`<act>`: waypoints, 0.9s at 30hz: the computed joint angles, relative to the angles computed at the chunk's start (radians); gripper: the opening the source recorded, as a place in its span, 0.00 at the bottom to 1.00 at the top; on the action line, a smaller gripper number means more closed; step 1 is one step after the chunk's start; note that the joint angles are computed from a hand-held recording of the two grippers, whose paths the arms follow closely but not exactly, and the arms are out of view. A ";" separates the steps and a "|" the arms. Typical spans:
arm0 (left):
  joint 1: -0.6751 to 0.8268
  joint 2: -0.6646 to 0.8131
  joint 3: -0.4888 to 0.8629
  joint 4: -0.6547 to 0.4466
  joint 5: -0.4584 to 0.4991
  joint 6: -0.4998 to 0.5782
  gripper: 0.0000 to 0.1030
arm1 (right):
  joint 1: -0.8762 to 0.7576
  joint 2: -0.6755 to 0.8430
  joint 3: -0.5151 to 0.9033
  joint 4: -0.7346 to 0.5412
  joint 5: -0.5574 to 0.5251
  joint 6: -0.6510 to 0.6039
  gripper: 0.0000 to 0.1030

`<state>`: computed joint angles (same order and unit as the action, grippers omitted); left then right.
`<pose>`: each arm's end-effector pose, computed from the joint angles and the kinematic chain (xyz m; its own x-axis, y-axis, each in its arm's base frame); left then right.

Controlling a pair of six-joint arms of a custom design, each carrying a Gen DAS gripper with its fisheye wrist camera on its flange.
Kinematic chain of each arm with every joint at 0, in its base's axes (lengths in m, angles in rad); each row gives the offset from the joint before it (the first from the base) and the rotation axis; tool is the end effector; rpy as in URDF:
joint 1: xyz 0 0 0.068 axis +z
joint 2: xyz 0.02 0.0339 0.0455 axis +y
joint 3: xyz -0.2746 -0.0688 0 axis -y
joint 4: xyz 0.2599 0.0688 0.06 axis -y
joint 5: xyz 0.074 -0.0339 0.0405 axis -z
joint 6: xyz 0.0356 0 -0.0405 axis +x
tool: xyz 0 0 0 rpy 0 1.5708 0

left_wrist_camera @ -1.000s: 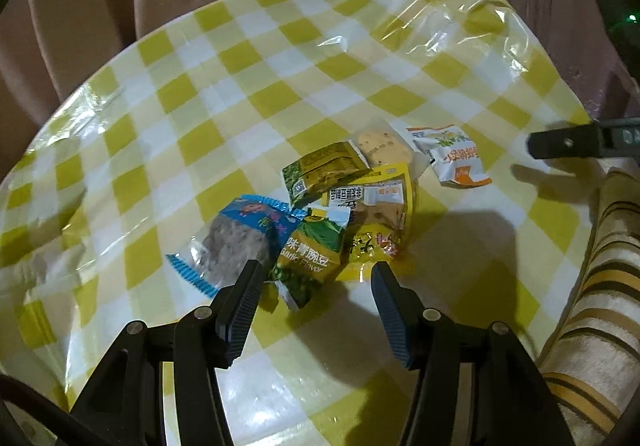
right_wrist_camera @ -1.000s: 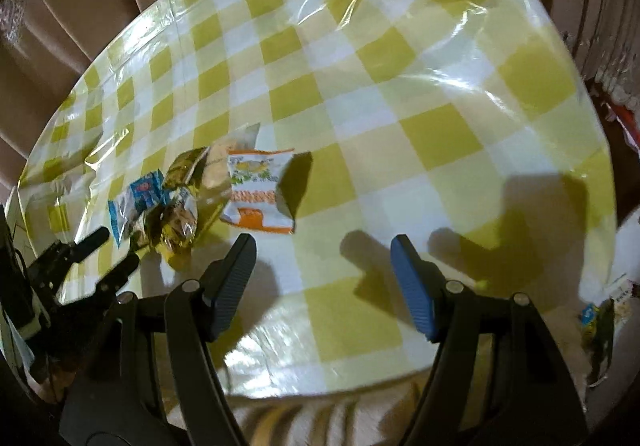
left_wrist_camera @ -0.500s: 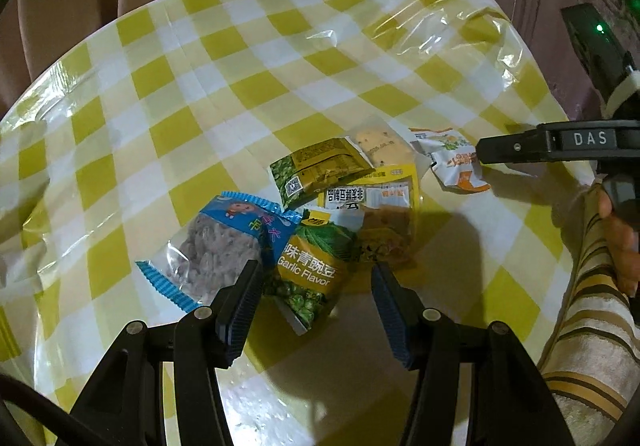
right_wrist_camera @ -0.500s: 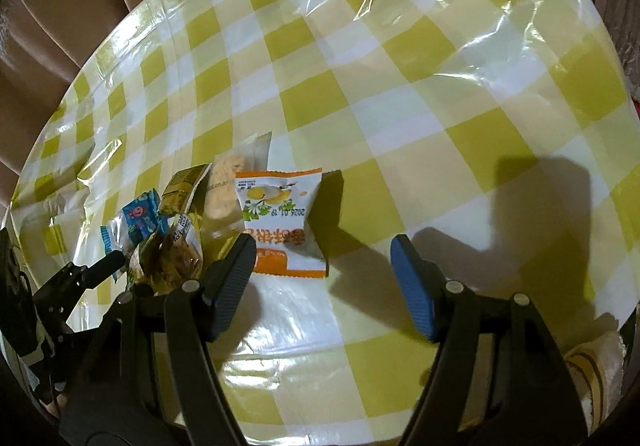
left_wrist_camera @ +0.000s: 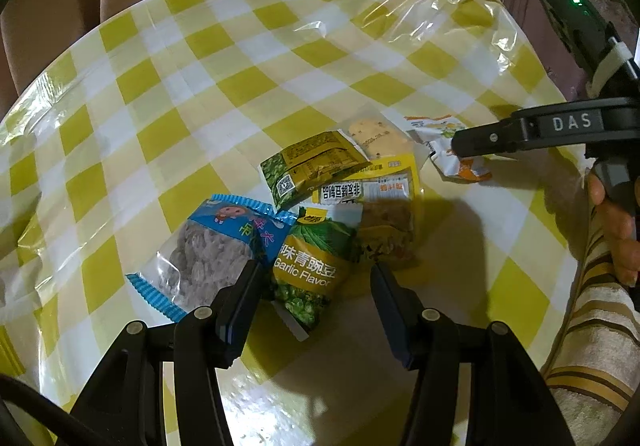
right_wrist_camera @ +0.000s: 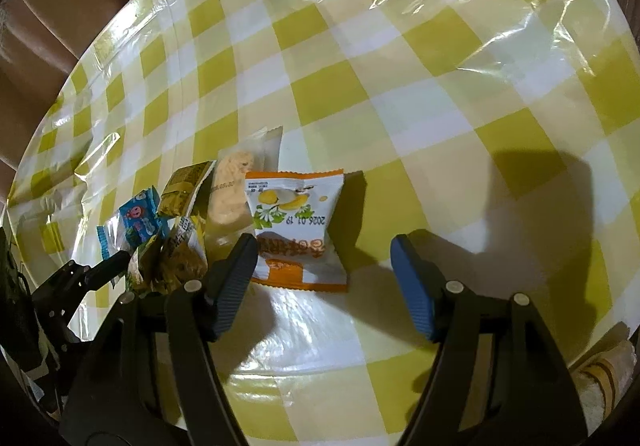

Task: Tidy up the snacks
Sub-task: 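Grasp the orange-and-white egg packet with the right tool while the left tool grasps the green garlic-pea packet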

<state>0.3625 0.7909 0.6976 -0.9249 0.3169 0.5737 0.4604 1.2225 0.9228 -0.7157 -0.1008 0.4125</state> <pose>0.1422 0.0421 0.2525 -0.7683 0.2602 -0.5848 0.2774 0.9587 0.0621 0.2224 0.1143 0.2592 -0.8936 0.0020 -0.4488 -0.1433 0.9463 0.2897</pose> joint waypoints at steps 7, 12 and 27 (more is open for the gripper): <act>0.029 0.027 0.011 -0.003 0.036 0.018 0.44 | 0.018 0.036 0.013 0.014 0.007 0.008 0.67; 0.032 0.021 0.013 -0.012 0.043 0.022 0.42 | 0.025 0.048 0.014 0.021 -0.003 0.004 0.48; 0.056 -0.031 0.037 -0.069 0.065 0.006 0.40 | 0.020 -0.012 -0.011 0.029 -0.021 -0.007 0.45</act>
<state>0.4187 0.7596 0.7343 -0.9938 0.3821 0.5794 0.4803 1.2107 0.9115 -0.6868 -0.1222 0.4059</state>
